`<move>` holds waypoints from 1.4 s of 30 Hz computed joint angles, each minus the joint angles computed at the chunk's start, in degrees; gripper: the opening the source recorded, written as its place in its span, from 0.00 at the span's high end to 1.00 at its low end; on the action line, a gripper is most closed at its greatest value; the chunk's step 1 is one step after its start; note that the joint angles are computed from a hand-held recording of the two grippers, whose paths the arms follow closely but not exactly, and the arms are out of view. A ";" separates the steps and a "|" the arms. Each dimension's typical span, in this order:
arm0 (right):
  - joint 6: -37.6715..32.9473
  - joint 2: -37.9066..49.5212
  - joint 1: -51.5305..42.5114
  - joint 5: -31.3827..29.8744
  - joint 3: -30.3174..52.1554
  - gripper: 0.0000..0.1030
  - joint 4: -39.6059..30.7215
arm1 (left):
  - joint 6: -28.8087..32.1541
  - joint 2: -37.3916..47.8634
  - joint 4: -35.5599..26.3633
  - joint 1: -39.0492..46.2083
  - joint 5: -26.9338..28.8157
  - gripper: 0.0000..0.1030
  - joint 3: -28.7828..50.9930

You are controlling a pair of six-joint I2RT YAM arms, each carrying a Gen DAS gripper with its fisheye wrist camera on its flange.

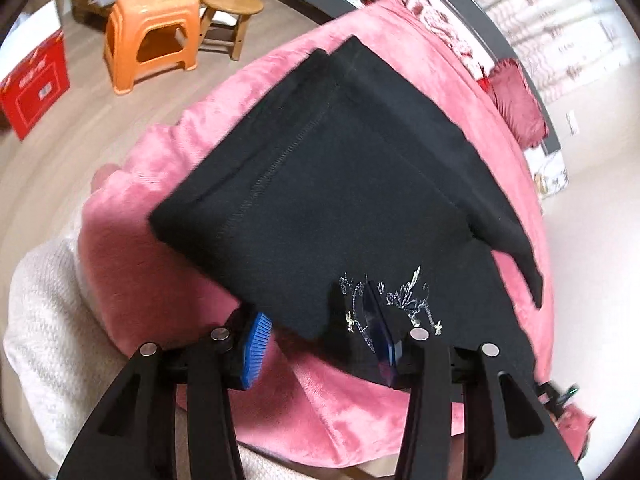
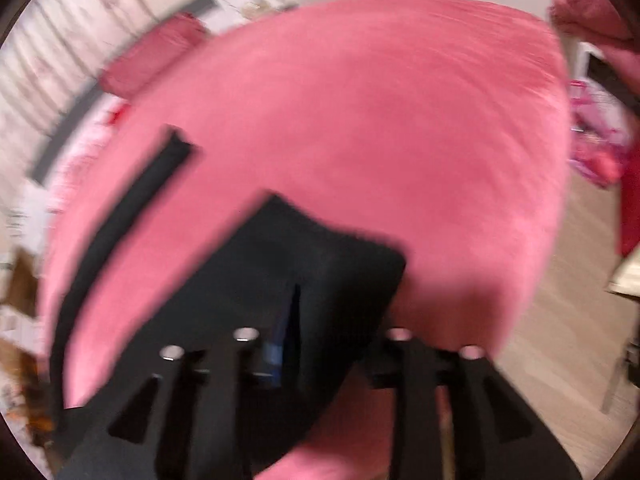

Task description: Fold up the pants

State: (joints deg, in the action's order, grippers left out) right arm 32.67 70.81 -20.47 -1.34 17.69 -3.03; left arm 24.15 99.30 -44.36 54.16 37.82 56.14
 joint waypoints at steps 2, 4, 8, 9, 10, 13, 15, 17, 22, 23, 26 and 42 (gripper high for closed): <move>2.91 -1.93 -1.09 2.57 -1.68 0.47 0.71 | -0.41 -0.66 -0.58 2.12 0.41 0.57 0.78; 8.11 -8.08 1.84 10.81 -1.67 0.33 -4.76 | -0.84 -2.52 0.61 4.23 0.74 0.44 0.74; 12.63 -14.13 14.96 16.86 0.19 0.29 -7.69 | -9.15 -9.72 13.22 7.01 -0.51 0.12 -2.70; 12.76 -13.25 19.28 17.80 1.24 0.28 -7.42 | -10.62 -9.73 14.54 6.57 -0.72 0.12 -2.23; 12.68 -10.65 23.38 18.33 2.87 0.27 -6.18 | -11.59 -9.35 14.81 5.77 -1.13 0.12 -1.52; 12.94 2.79 36.09 17.49 9.41 0.18 0.93 | -14.35 -6.82 15.23 1.57 -2.04 0.12 1.23; 12.89 10.40 41.75 17.42 12.99 0.14 4.45 | -16.10 -5.32 16.02 -3.15 -3.22 0.12 2.69; 12.60 17.62 46.15 17.48 17.30 0.12 6.53 | -16.81 -4.10 16.62 -7.16 -4.07 0.12 3.86; 9.38 32.77 51.58 17.11 26.83 0.09 12.17 | -17.15 0.94 18.87 -17.93 -7.73 0.12 8.72; 8.32 34.19 52.02 17.77 27.45 0.06 12.81 | -17.41 2.94 18.98 -20.08 -9.06 0.12 10.98; 4.63 39.45 53.97 21.93 31.91 0.02 11.07 | -17.98 9.15 18.85 -24.55 -11.68 0.12 17.99; 7.00 45.34 58.64 25.90 35.87 0.02 11.44 | -25.03 48.31 2.87 -30.97 -24.26 0.12 75.72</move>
State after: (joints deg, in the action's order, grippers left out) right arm 39.67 116.15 38.16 24.57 53.57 8.41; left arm -0.88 147.62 -41.49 23.19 13.56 131.85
